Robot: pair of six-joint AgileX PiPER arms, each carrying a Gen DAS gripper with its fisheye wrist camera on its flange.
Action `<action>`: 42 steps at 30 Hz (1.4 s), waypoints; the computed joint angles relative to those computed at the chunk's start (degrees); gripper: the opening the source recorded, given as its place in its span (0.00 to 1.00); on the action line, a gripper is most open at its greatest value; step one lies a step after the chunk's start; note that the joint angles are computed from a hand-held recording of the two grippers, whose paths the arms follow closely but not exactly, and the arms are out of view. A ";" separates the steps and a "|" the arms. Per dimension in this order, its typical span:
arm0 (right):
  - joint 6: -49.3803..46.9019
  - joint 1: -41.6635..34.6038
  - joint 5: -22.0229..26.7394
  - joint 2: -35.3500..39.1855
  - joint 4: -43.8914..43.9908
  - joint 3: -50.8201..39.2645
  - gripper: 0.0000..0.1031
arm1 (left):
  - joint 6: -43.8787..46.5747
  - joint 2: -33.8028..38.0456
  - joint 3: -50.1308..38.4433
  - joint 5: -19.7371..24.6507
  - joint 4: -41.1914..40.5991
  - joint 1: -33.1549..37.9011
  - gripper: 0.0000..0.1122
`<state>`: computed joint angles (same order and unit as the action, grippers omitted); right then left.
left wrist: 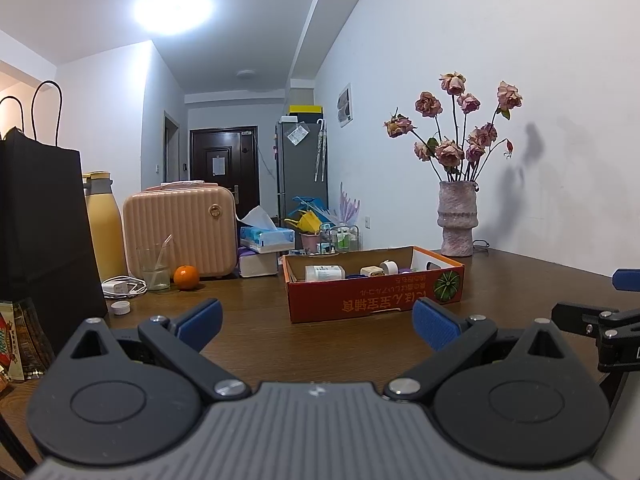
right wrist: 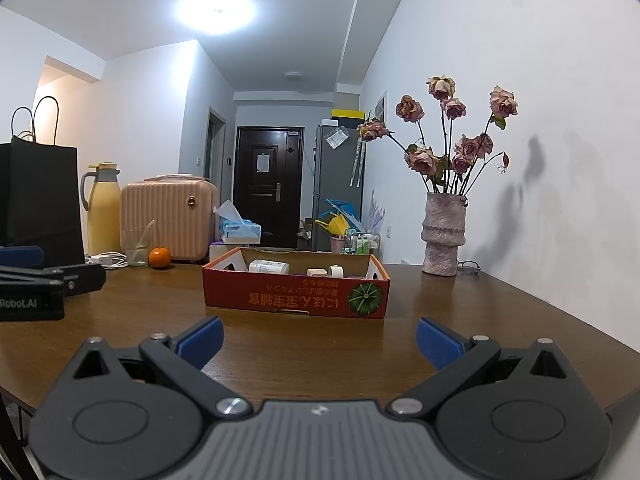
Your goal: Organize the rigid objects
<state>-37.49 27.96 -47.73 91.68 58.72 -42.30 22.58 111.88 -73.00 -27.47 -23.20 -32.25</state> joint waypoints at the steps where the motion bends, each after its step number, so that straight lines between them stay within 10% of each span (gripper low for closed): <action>1: 0.06 0.01 -0.12 -0.05 0.05 0.04 1.00 | -0.12 0.00 -0.07 0.11 0.11 0.02 0.92; 42: 0.16 -0.12 -0.04 0.68 0.75 -0.45 1.00 | -0.85 0.57 0.05 0.27 0.96 0.12 0.92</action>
